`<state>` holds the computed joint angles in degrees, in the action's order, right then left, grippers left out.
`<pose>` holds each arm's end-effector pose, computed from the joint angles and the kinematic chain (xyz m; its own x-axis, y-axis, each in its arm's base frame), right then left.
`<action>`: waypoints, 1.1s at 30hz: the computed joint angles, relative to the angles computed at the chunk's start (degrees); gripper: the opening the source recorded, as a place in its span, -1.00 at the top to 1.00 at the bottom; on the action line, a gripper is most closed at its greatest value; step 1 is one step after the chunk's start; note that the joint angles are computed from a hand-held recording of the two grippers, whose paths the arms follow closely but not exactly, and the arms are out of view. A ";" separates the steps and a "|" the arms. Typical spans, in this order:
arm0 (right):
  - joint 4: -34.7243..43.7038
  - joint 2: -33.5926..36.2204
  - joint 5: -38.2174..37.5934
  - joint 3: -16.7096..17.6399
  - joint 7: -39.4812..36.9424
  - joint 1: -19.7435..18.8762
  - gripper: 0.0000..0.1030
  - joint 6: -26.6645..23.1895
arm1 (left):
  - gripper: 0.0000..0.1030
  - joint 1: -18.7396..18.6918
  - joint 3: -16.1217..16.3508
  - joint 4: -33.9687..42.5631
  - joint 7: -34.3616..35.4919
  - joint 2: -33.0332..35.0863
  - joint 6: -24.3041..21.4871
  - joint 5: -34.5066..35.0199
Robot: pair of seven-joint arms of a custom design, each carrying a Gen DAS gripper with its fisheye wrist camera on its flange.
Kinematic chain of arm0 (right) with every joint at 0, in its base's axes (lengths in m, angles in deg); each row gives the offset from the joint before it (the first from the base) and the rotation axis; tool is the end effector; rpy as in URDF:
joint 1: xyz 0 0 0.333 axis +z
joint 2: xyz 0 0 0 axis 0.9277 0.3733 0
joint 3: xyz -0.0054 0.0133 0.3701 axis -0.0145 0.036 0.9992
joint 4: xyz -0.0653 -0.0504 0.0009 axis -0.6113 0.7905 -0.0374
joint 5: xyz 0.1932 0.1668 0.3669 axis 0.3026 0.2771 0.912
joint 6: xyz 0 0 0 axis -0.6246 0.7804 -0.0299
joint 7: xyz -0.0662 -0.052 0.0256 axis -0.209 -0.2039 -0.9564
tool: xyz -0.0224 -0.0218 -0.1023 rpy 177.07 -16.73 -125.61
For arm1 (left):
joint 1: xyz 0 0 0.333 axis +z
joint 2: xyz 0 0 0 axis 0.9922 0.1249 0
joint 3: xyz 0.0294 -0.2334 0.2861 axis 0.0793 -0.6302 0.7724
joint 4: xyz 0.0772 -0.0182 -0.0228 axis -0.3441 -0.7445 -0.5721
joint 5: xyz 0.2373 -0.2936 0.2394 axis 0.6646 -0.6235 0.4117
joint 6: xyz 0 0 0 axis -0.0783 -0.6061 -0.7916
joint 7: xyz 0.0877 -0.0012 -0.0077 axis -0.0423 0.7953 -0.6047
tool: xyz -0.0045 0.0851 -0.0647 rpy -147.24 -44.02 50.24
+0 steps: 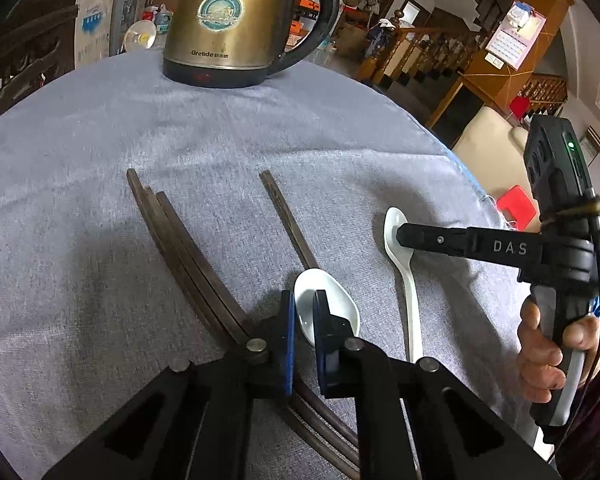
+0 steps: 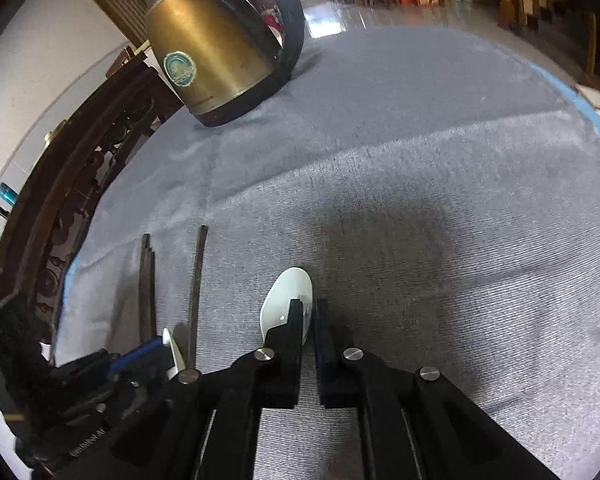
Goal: Organize utensils
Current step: 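Grasp a white spoon with the left tool while the right tool grasps another spoon, then lift both white spoons and carry them over the dark cup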
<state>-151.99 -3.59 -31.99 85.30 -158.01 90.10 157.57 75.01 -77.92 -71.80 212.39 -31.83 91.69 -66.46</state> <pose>0.4822 0.3315 0.4843 -0.5153 -0.7590 -0.3979 -0.6424 0.6494 -0.4069 0.6138 -0.2530 0.4651 -0.7751 -0.5278 0.3472 -0.6259 0.5666 -0.5360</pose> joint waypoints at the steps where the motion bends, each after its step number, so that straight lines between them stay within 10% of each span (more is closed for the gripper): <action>1: -0.24 -0.02 0.17 -0.14 0.16 -0.07 0.71 0.88 | 0.78 0.04 0.04 0.16 -0.26 0.11 -0.02 -0.03; 8: 2.79 2.13 -0.69 -0.23 -2.94 0.41 0.60 -2.06 | 0.76 0.44 -0.47 1.16 0.54 1.24 -0.27 -1.63; 11: 5.04 3.37 -2.78 -0.16 -5.01 1.48 0.87 -6.67 | 0.83 -0.04 -0.70 0.09 1.69 0.69 2.30 -1.49; 24: 2.38 -1.83 -18.77 1.66 11.71 2.10 0.91 -8.48 | 0.95 0.29 0.27 -0.96 4.78 -1.30 4.69 -6.97; 33: 0.79 -1.70 -17.35 2.05 12.23 1.71 0.91 -6.27 | 0.35 -0.40 -0.28 -0.87 4.41 -0.71 1.48 -3.55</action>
<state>-151.20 -5.29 -49.33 87.34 -145.78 91.81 151.30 74.61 -78.20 -72.67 216.80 -32.54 93.18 -70.00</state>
